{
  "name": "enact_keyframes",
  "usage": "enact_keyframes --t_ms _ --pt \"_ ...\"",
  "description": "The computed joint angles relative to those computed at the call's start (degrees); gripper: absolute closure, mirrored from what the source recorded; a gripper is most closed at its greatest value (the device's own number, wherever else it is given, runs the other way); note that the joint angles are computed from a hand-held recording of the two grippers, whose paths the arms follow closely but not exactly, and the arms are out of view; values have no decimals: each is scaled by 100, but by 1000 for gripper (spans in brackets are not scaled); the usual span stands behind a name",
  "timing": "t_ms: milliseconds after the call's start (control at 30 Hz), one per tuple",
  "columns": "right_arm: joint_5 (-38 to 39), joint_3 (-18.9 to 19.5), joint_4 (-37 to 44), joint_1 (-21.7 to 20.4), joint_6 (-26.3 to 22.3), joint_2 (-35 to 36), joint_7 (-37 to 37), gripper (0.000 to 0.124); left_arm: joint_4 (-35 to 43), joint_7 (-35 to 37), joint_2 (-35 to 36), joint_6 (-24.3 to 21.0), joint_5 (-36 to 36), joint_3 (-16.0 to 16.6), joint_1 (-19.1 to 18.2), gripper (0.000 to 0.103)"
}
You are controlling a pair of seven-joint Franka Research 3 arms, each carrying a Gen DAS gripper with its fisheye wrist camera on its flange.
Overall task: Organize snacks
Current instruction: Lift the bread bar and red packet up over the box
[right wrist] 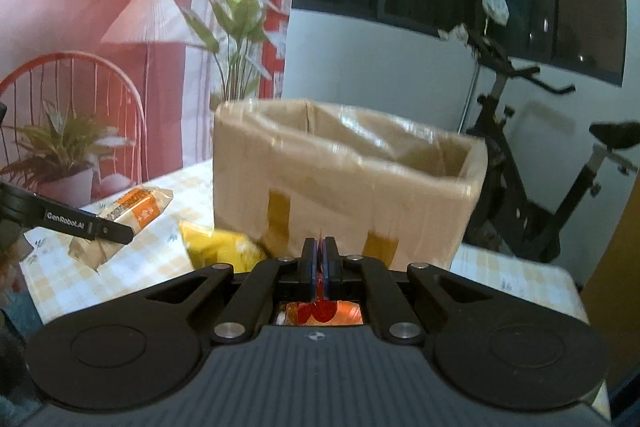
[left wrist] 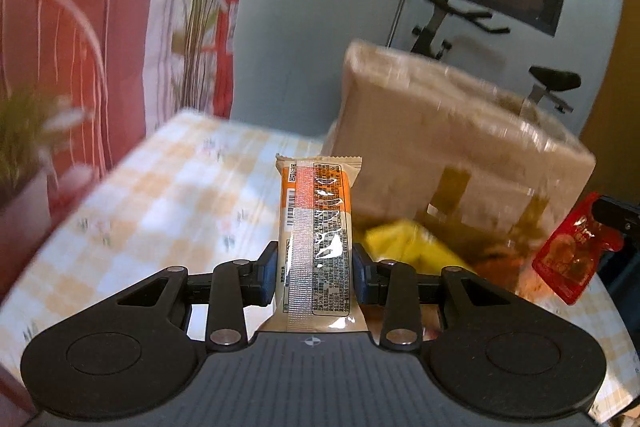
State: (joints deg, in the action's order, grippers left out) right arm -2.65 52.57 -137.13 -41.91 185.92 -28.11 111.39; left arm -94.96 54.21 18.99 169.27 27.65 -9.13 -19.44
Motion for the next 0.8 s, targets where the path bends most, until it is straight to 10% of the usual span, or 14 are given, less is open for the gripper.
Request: enact_keyframes --t_ms 467,800 --pt "415 328 871 -664 596 520 -839 122 1293 40 540 301 352 233 -335 65" --pt "805 1827 1846 -2439 897 914 -1766 122 3590 1471 1931 -28 -373 -350 -374 65"
